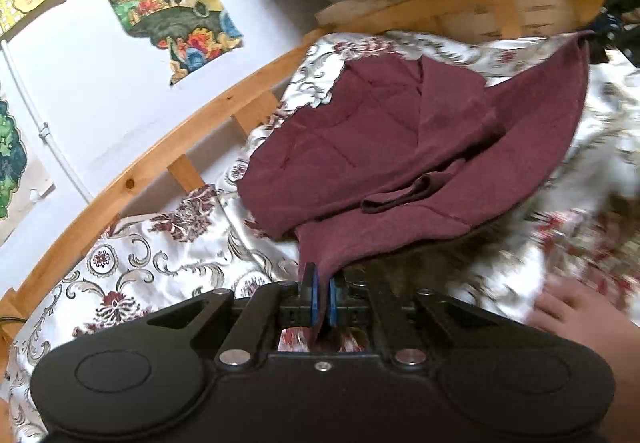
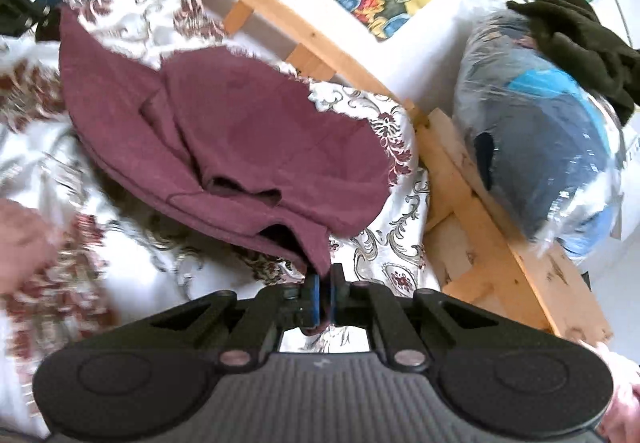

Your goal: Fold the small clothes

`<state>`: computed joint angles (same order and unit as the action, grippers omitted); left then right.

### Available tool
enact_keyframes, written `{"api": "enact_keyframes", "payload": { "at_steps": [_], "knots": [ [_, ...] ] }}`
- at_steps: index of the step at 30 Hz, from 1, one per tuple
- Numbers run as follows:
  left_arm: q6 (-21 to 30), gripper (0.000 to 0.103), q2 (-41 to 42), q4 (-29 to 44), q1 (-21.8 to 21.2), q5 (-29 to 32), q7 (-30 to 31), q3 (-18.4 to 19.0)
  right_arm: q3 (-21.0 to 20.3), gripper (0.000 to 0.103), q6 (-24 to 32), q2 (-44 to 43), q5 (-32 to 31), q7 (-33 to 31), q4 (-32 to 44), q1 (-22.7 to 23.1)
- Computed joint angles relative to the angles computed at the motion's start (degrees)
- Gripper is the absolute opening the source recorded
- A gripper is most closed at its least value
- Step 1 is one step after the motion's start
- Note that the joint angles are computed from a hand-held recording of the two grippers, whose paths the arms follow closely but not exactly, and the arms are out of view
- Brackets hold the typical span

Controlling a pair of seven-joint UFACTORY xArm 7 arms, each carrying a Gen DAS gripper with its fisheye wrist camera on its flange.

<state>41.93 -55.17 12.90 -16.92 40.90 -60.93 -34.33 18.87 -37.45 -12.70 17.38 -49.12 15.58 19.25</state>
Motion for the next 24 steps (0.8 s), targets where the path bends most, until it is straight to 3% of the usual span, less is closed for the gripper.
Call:
{"api": "enact_keyframes", "payload": {
  "at_steps": [3,5,7,10,14,18,24],
  "knots": [
    [7.6,0.005,-6.1,-0.3,-10.0,-7.8,4.8,3.1,-3.4,0.006,7.6,-12.6,-4.4,5.9,-6.1,2.5],
    [11.2,0.005,-9.1,0.2,-13.6,-11.6,6.3,3.3,-6.1,0.006,13.1,-19.7,-6.8,8.6,-8.5,4.2],
    [13.8,0.005,-11.4,1.1,-15.7,-14.3,7.4,3.2,-6.8,0.006,17.1,-25.1,-8.1,10.1,-10.1,4.8],
    [15.0,0.005,-12.3,2.7,-15.3,-16.5,8.3,3.4,-5.3,0.006,17.3,-27.1,-9.4,12.5,-10.7,3.9],
    [11.9,0.005,-10.1,5.0,-9.1,-14.7,10.7,4.9,-1.3,0.006,10.3,-19.3,-10.1,16.1,-6.7,-0.6],
    [4.5,0.006,-5.3,7.5,1.9,-9.0,12.0,5.8,3.5,0.006,3.4,-6.7,-9.1,16.1,1.8,-7.3],
    [-4.8,0.006,9.1,14.4,18.2,-2.4,11.8,8.4,3.0,0.006,-3.1,12.4,-3.0,8.7,17.2,-6.0]
  ]
}}
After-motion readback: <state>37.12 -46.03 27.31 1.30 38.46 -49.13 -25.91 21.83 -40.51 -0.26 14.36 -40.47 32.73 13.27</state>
